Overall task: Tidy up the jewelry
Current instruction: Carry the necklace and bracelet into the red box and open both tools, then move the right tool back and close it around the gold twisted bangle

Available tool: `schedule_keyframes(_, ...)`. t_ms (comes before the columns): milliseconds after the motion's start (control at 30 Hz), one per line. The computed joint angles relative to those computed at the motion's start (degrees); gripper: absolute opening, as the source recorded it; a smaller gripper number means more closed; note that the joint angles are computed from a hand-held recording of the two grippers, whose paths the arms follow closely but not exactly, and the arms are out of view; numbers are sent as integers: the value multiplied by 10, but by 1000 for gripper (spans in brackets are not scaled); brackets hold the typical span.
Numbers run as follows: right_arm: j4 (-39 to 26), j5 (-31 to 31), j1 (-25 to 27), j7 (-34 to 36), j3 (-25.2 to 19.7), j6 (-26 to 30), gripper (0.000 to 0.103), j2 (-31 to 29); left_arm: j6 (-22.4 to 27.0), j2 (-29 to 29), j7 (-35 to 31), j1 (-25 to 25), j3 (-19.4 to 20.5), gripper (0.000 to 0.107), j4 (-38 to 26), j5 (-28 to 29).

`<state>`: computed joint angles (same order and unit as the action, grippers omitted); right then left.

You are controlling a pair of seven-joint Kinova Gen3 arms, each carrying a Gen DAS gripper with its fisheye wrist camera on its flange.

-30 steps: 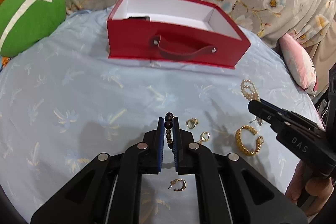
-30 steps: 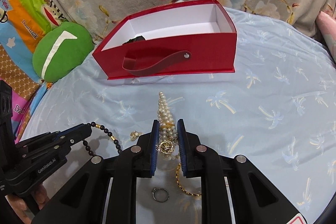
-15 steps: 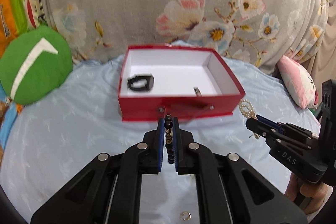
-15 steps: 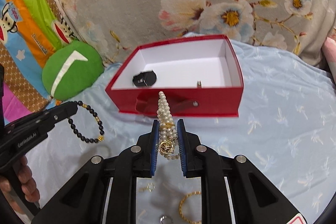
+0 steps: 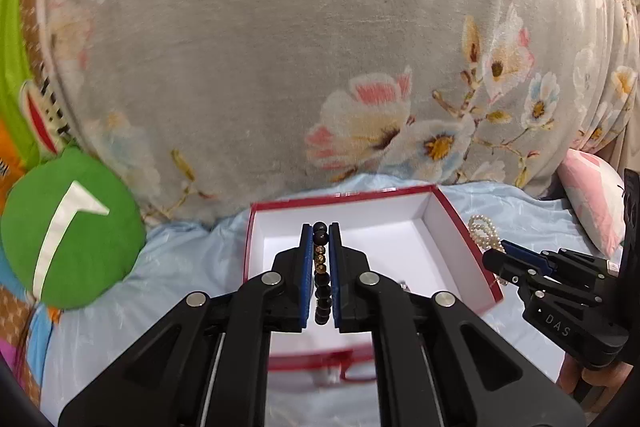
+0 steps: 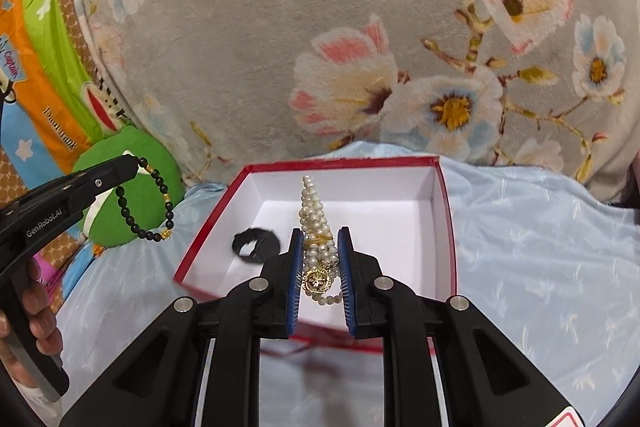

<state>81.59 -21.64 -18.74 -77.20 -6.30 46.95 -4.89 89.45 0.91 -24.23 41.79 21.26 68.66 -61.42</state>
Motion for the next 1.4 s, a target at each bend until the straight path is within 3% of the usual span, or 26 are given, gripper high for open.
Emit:
schedule_keyframes(200,-86,37,-1,-31,-12,16,16,88,-93,40,-88,-59,-60,7,-42,71)
schedule_keyframes(467,-144,78,-1,-47,-18,29,16,167,-159,87,-127,-83,-123,7,-49,127)
schedule_keyframes(600,-156,89,-1,-50,-20,27,18,189,-182,102,-114,-80,-146,8,-39,126)
schedule_keyframes(633,-151,86,2,-46,-22,17,24,189,-194,100,-95,-86,-146,10,-29,122)
schedule_keyframes(667,-148,87,2,-46,-22,8,32,189,-196,100,-84,-81,-155,29,-26,121)
schedule_keyframes(700,-143,95,2,-53,-25,-1,50,187,-196,100,-69,-80,-158,43,-24,116)
schedule_keyframes(733,-129,98,-3,-61,-17,-20,56,179,-193,99,-48,-76,-161,67,-18,106)
schedule_keyframes(767,-118,92,2,-61,-20,-35,56,172,-185,97,-27,-68,-163,72,-10,86)
schedule_keyframes(933,-63,39,36,-32,-26,-55,56,125,-143,66,14,-51,-142,76,30,51)
schedule_keyframes(1100,11,-13,56,23,-10,-45,59,50,-77,17,58,-43,-89,80,89,60)
schedule_keyframes(1400,150,27,38,34,19,-13,60,-94,33,-29,134,-20,13,80,161,124)
